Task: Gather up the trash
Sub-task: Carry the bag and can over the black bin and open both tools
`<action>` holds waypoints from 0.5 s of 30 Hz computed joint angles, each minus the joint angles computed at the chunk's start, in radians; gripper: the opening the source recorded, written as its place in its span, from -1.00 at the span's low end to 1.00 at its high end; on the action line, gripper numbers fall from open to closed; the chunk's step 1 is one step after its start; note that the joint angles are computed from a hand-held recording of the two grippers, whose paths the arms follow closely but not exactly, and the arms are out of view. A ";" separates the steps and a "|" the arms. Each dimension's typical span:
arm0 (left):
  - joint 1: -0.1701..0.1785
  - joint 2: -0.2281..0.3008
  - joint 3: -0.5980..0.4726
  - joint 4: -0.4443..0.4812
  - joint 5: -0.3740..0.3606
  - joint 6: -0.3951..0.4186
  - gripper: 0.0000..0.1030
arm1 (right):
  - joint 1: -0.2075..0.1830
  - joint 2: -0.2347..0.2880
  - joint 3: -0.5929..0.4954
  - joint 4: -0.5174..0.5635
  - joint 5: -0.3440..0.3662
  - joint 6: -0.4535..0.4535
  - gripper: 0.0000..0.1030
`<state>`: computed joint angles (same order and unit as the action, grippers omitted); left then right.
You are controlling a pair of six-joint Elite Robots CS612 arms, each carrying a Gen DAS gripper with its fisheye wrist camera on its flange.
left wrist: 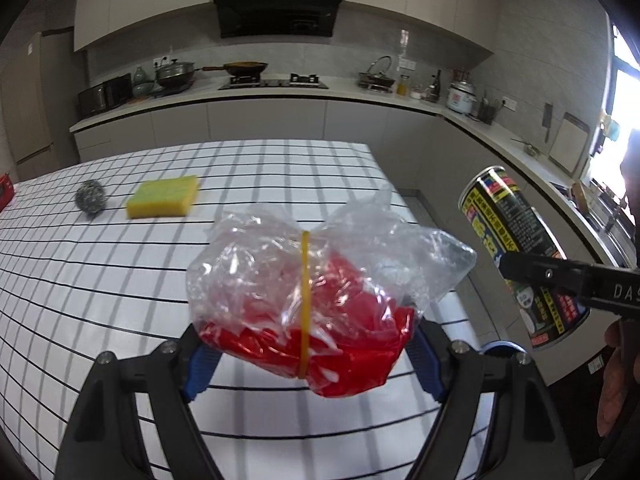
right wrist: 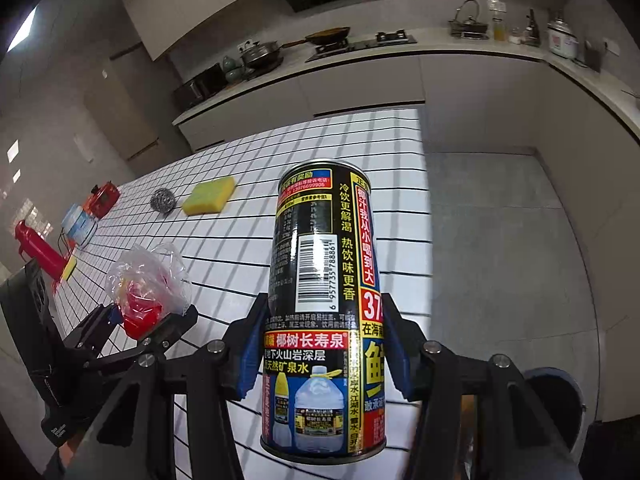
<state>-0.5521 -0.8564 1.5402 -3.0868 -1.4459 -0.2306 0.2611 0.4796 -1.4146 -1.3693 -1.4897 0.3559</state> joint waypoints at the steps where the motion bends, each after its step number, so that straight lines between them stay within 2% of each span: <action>1: -0.012 -0.001 0.001 -0.002 -0.001 0.002 0.56 | -0.008 0.010 -0.029 0.020 -0.004 0.003 0.06; 15: -0.145 0.020 0.001 -0.014 -0.061 0.001 0.56 | -0.147 0.148 -0.389 0.317 -0.060 0.028 0.06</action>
<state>-0.6970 -0.8360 1.5414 -3.1004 -1.5070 -0.2293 0.1145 0.6274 -1.8035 -1.0525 -1.5495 0.3838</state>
